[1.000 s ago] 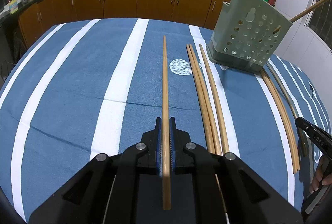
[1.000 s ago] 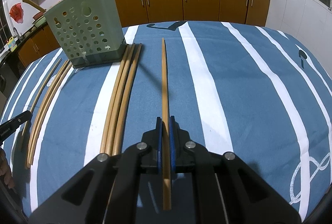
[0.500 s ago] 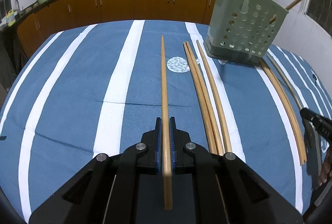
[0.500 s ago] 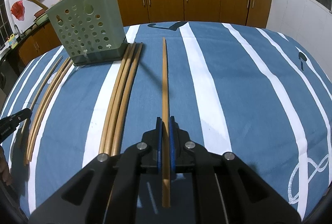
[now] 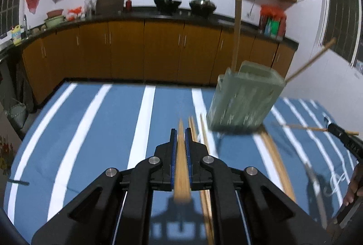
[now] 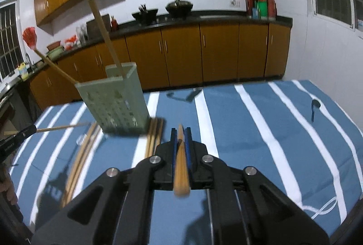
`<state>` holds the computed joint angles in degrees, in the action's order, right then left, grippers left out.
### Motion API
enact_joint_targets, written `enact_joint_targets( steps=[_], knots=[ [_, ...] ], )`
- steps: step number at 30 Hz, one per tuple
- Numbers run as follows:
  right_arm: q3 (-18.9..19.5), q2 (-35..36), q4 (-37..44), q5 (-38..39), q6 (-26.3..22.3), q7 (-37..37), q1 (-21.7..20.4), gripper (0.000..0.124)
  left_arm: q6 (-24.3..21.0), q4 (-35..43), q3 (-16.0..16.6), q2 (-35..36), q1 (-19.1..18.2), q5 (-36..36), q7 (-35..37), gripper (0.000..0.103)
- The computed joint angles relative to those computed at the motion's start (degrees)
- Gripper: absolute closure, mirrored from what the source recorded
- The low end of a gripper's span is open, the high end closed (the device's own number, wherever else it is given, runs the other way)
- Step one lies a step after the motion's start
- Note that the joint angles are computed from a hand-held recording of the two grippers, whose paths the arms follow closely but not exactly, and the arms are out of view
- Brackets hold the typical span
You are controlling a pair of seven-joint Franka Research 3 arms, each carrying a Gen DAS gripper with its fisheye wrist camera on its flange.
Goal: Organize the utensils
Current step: 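Raise the left gripper's chopstick upright above the holder while the right carries its own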
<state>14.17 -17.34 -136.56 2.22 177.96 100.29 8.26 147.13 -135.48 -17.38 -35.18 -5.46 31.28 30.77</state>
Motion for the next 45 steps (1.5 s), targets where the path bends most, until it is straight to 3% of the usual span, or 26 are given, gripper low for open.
enact_joint_targets(
  steps=[15,20,22,28,33,35,37,41,42,45],
  knots=[
    [0.45,-0.08,1.01,0.27,0.51,-0.07,-0.53,0.116,0.94,1.57,-0.11,0.36,1.17,1.35,-0.96,0.096],
    [-1.92,-0.68,1.99,1.91,2.60,-2.36,2.37,0.116,1.09,2.65,-0.17,-0.54,1.95,2.41,-0.77,0.096],
    [-4.06,-1.17,2.62,3.59,3.40,-4.91,5.24,0.116,1.51,3.78,-0.45,-0.79,2.62,3.35,-0.59,0.096],
    [-17.73,-3.70,4.75,13.08,4.81,-18.32,23.99,0.116,3.67,7.24,-1.38,-0.91,3.87,5.16,-0.27,0.096],
    [-25.08,-6.32,6.54,18.36,6.20,-27.20,35.91,0.116,6.88,10.96,-3.22,0.24,5.99,7.48,-1.69,0.096],
    [-23.57,-6.13,7.68,19.08,7.01,-28.52,35.20,0.116,8.08,12.63,-4.64,0.95,7.77,9.14,-3.48,0.096],
    [-19.82,-4.85,9.41,19.43,6.98,-28.59,31.26,0.116,9.32,14.34,-5.99,1.81,9.62,10.86,-5.98,0.096],
    [-9.72,-0.60,15.07,17.42,1.99,-24.72,18.87,0.116,11.16,18.34,-8.90,4.25,14.30,15.90,-12.16,0.096],
    [-6.47,0.56,16.61,15.28,0.33,-22.39,14.71,0.116,11.50,19.23,-9.68,4.86,15.50,17.47,-14.08,0.096],
    [-0.77,3.56,20.27,8.52,-2.98,-15.91,7.64,0.116,11.66,21.39,-11.01,6.93,17.39,21.72,-18.38,0.096]
  ],
)
